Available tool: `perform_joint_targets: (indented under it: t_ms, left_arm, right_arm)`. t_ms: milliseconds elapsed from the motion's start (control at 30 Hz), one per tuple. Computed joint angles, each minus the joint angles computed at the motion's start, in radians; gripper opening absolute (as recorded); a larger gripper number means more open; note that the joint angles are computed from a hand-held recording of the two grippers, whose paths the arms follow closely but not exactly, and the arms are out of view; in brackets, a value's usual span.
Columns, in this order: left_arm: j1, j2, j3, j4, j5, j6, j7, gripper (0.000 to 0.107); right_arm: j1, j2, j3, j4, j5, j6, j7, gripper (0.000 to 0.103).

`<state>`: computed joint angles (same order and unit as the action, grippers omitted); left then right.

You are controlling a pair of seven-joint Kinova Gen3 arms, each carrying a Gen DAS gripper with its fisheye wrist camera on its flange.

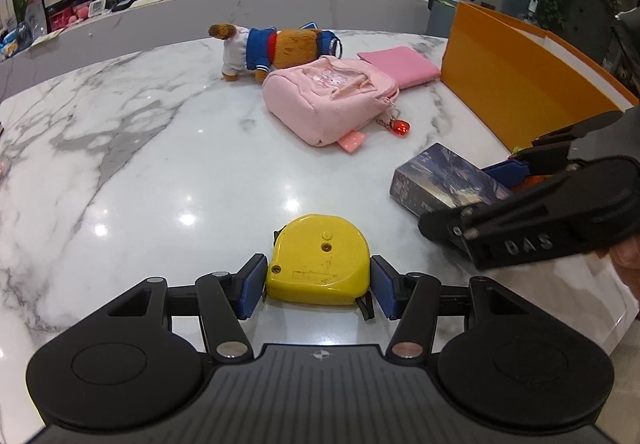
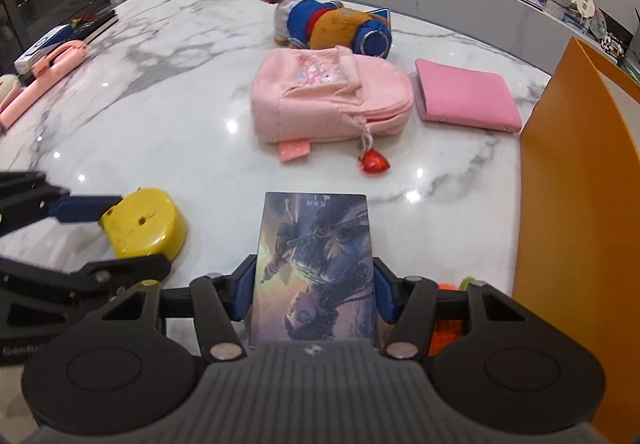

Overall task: Organize objects
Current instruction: 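Grasp the boxed card deck with the right gripper while the left holds the tape measure, then lift and carry the card deck and tape measure over the storage box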

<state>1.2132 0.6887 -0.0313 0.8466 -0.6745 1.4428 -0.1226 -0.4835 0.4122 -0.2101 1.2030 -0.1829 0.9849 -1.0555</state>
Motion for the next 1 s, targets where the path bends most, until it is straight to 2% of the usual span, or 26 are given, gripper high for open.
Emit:
perform_joint_targets:
  t_ms: [100,200,233,300,367,467,600,700,767,1000]
  left_arm:
    - [0.008,-0.004,-0.003,0.018,-0.011,-0.011,0.008,0.065]
    - [0.01,0.006,0.005,0.005,-0.019,0.0,-0.04,0.066]
    - [0.011,0.007,0.007,0.004,-0.02,-0.002,-0.052,0.068]
    - [0.013,0.0,0.006,0.022,-0.022,-0.022,-0.059,0.074]
    - [0.015,-0.01,0.007,0.048,-0.03,-0.049,-0.068,0.077]
    - [0.022,-0.017,0.004,0.074,-0.045,-0.064,-0.057,0.082]
    - [0.027,0.005,-0.003,0.037,-0.049,-0.024,-0.038,0.082]
    - [0.047,0.001,-0.028,0.072,-0.078,-0.046,0.05,0.082]
    - [0.053,0.003,-0.031,0.08,-0.096,-0.046,0.089,0.082]
    - [0.041,0.039,-0.016,0.008,-0.098,0.015,0.013,0.077]
  right_arm:
    - [0.027,-0.021,-0.016,0.029,-0.023,0.014,0.054,0.06]
    - [0.052,-0.042,-0.02,0.048,-0.045,0.053,0.11,0.062]
    - [0.061,-0.057,-0.018,0.073,-0.054,0.046,0.122,0.069]
    - [0.092,-0.092,-0.024,0.142,-0.095,0.005,0.165,0.073]
    - [0.124,-0.126,-0.032,0.215,-0.15,-0.058,0.218,0.073]
    - [0.119,-0.16,-0.022,0.279,-0.173,-0.133,0.203,0.065]
    - [0.124,-0.182,-0.029,0.34,-0.214,-0.219,0.214,0.064]
    - [0.134,-0.188,-0.035,0.369,-0.249,-0.262,0.233,0.065]
    - [0.139,-0.194,-0.039,0.392,-0.269,-0.296,0.241,0.061]
    - [0.145,-0.206,-0.043,0.435,-0.311,-0.361,0.236,0.06]
